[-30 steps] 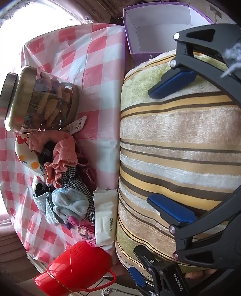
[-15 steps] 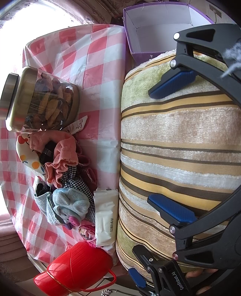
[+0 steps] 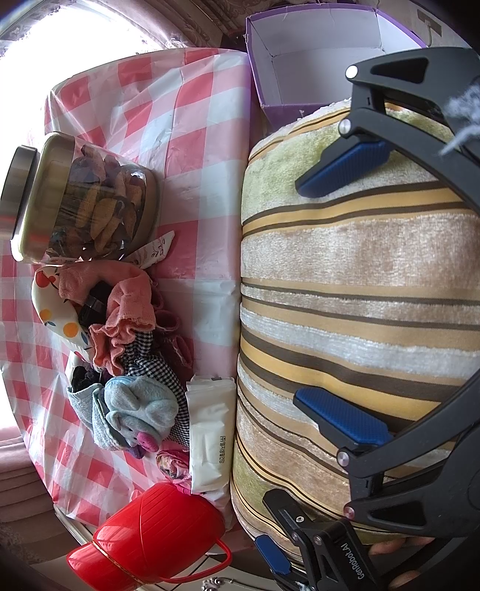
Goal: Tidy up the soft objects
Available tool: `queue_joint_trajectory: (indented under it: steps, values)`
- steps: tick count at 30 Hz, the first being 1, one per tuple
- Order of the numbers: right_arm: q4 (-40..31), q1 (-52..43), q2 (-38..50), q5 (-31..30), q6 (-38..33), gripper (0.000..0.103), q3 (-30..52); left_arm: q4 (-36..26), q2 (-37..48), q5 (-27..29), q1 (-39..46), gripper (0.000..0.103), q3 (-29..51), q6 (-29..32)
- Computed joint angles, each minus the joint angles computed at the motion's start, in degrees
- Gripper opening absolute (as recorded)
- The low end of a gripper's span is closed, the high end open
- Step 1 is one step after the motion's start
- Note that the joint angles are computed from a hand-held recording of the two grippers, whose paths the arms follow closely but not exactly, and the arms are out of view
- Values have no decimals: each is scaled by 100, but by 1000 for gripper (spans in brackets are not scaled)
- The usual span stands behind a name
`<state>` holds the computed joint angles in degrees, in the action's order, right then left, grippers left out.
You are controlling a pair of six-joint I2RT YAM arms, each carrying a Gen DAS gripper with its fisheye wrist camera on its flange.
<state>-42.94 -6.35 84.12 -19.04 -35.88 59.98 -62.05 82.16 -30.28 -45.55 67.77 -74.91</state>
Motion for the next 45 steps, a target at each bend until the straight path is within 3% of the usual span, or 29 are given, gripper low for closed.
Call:
queue_joint_trajectory:
  steps: [45]
  values:
    - [7, -97, -54, -121, -36, 103, -28, 82, -92, -120, -119, 103, -55, -234]
